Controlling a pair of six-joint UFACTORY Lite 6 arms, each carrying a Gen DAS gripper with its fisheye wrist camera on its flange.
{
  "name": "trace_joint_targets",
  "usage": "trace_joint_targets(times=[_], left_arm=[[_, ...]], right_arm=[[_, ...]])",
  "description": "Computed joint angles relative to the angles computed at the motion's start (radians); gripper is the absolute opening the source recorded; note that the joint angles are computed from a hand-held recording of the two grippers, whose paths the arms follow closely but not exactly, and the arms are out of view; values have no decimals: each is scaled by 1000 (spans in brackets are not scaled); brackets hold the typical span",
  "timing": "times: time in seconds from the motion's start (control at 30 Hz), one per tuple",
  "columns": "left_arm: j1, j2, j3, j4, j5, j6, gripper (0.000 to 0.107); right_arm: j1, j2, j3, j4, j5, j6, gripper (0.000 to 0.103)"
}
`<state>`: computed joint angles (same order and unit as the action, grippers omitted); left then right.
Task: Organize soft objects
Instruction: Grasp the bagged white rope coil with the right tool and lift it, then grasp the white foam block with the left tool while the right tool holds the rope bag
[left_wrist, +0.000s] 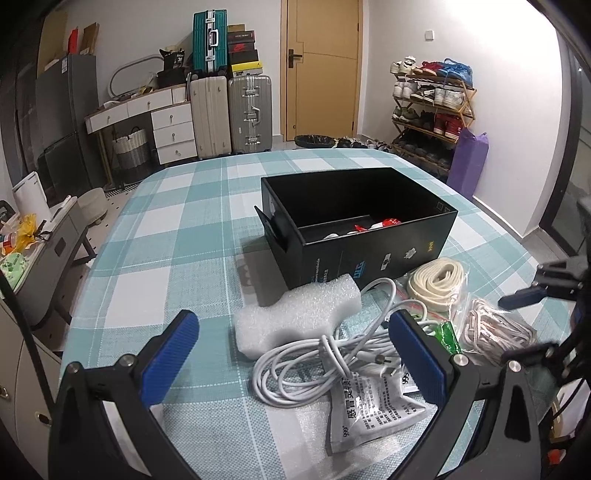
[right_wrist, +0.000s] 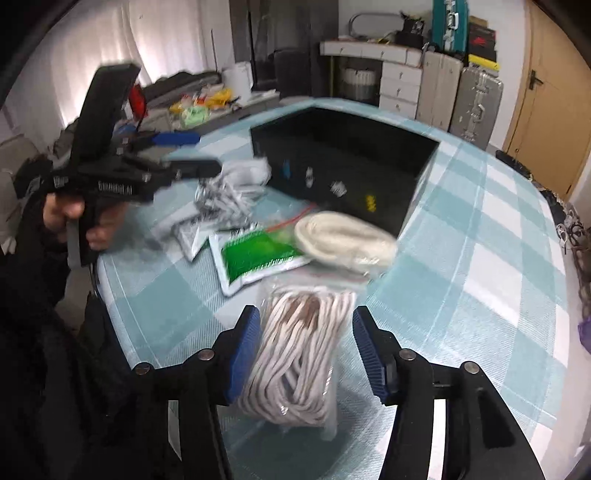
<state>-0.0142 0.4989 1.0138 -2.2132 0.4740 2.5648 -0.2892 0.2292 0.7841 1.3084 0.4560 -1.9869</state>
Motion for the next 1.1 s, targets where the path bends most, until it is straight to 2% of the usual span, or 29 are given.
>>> trace_joint_targets(times=[0.1, 0.17, 0.33, 0.47, 0.77, 0.93, 1.1], left_arm=[[0, 1, 1, -4, -1, 2, 103], [-1, 5, 5, -7, -4, 2, 103], [2, 14, 14, -1, -5, -14, 103], [7, 8, 9, -1, 6, -16, 103], [17, 26, 25, -71, 8, -1, 103], [21, 76, 93, 42, -17, -145, 103], [30, 128, 175, 226, -10, -376, 103]], right_arm=[[39, 47, 14, -35, -66, 47, 62], [36, 53, 9, -10, -66, 8, 62], [10, 19, -33, 22, -40, -112, 45], [-28, -9, -60, 9, 18, -163, 39], [-136, -106, -84, -7, 183, -187, 39], [-178, -176, -99, 19, 244, -186, 39], [-181, -177, -86, 67, 247, -195, 39]])
